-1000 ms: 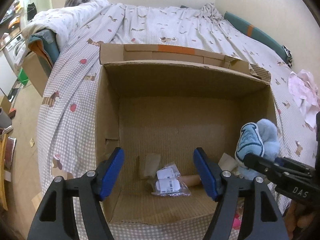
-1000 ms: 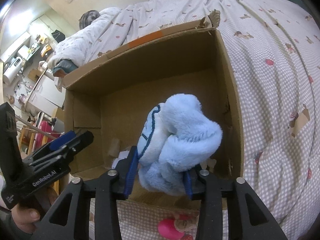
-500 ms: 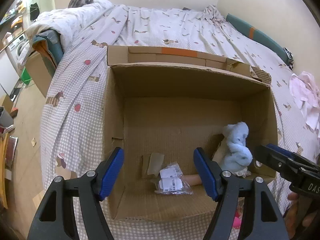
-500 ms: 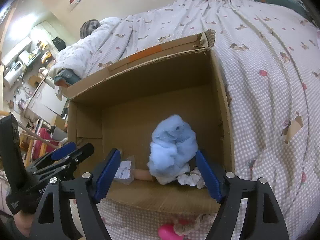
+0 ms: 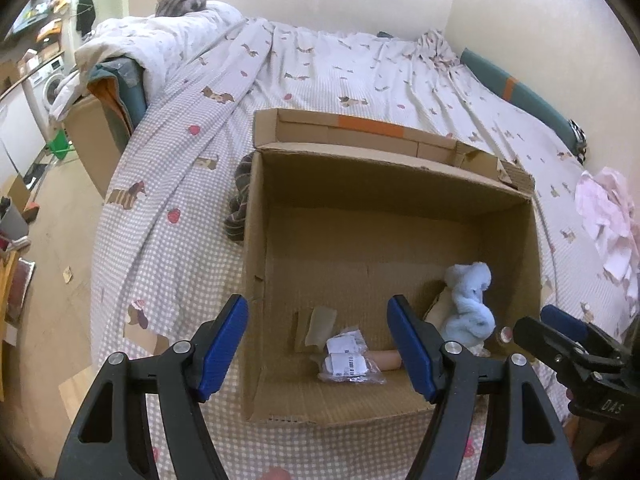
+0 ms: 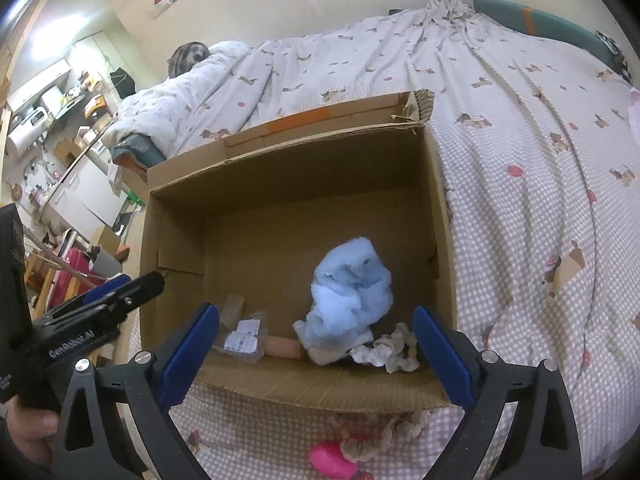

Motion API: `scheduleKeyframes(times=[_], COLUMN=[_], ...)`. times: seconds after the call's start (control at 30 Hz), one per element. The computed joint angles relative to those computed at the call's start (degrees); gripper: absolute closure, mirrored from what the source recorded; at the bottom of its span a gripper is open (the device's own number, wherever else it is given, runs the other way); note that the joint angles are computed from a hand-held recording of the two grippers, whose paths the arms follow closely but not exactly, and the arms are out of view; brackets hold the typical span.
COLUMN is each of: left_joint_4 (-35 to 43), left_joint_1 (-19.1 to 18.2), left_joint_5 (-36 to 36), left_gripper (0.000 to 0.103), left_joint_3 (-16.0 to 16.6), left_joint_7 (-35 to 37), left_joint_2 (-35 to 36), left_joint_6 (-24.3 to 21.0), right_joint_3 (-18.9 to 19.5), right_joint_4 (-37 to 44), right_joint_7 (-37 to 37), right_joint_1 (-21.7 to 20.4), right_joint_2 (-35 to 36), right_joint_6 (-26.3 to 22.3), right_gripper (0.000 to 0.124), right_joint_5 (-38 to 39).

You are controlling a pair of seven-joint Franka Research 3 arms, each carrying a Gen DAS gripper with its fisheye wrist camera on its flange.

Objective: Organize soft objects
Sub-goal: 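Move the right gripper to the beige lace-trimmed scrunchie and grasp it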

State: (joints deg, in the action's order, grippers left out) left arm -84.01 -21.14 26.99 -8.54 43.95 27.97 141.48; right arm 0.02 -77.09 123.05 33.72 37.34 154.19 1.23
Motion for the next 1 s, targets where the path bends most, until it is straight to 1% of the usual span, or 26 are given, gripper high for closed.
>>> scheduleKeyframes(times=[0.13, 0.37, 0.47, 0.53, 0.57, 0.73, 0.83, 1.0], left_joint_4=[-1.39, -4.83, -6.61, -7.49, -7.99, -10.33, -11.64, -12.88], left_joint_1=[-0.92, 0.0, 0.57, 0.71, 0.74, 1.46, 1.65, 1.62], left_joint_5=[2.56, 3.69, 3.57, 3.67, 3.85, 3.52, 3.64, 4.27], left_gripper=[0.034, 0.034, 0.029, 0.023, 0.022, 0.018, 0.014, 0.011], left_joint_3=[1.05, 0.52, 0.15, -0.01, -0.05, -0.78, -1.04, -1.33], left_joint_7=[-2.18, -4.19, -5.05, -5.62, -5.97, -6.17, -6.4, -6.93], left_joint_2=[-1.61, -4.64, -5.99, -6.7, -7.09, -8.83, -9.87, -10.96], left_joint_6=[-0.94, -0.03, 0.51, 0.28, 0.2, 0.8, 0.95, 0.73], right_joint_3=[-0.04, -0.68, -0.25, 0.09, 0.14, -0.03, 0.12, 0.18], right_joint_4=[-1.98, -5.93, -7.51, -8.34, -8.72, -10.73, -11.89, -13.07], right_joint_7=[0.22, 1.76, 2.14, 2.25, 2.3, 2.7, 2.91, 3.37], right_joint_1=[-0.21, 0.31, 0.02, -0.17, -0.15, 0.48, 0.55, 0.72], right_joint_2=[-1.26, -4.05, -4.91, -5.39, -5.63, -7.08, -7.86, -8.68], right_joint_6=[1.01, 2.38, 2.96, 3.26, 3.39, 3.77, 3.99, 4.2], right_gripper=[0.021, 0.021, 0.021, 0.021, 0.021, 0.021, 0.021, 0.021], right_joint_5=[0.29, -0.57, -0.26, 0.11, 0.13, -0.68, -0.87, -1.36])
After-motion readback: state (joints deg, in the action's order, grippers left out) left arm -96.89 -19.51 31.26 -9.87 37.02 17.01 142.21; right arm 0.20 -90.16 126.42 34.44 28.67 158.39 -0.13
